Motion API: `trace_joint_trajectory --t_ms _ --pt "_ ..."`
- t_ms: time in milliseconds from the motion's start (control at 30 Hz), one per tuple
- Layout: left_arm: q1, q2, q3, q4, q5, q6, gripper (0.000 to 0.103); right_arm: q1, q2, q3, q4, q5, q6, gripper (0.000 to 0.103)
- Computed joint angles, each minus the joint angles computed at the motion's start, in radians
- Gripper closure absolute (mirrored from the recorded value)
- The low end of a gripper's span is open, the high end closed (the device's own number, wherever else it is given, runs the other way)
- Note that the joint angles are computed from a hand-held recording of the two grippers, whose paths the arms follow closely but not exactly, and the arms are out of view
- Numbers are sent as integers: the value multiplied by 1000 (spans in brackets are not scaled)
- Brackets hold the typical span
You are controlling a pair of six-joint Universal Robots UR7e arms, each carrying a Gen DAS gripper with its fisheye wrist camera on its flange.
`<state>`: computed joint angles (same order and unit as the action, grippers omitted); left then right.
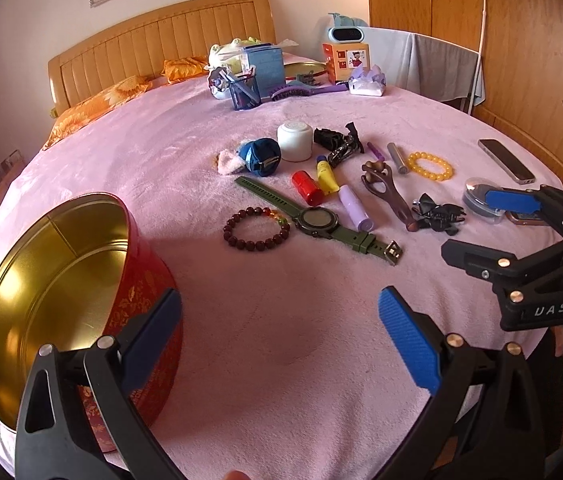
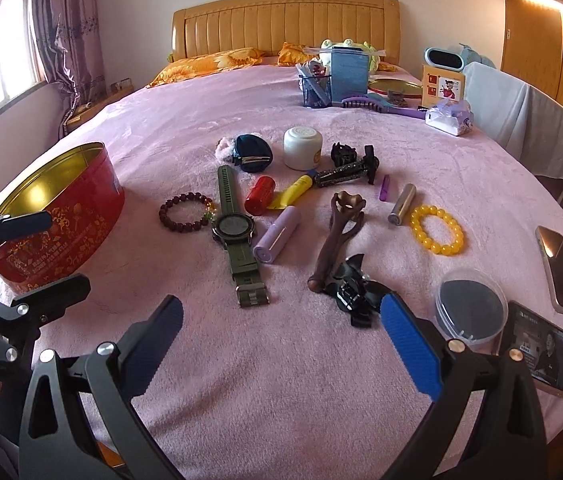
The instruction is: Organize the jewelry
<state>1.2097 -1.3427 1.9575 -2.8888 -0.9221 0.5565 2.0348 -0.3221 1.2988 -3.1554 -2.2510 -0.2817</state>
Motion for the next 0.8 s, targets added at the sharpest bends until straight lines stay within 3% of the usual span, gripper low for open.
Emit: trace_joint_trajectory --t_ms 467,800 --pt "41 -12 -20 -1 -60 6 7 14 54 -97 84 -25 -15 3" --pt "35 -9 -27 5 -40 -7 7 11 61 -112 67 -15 -21 3"
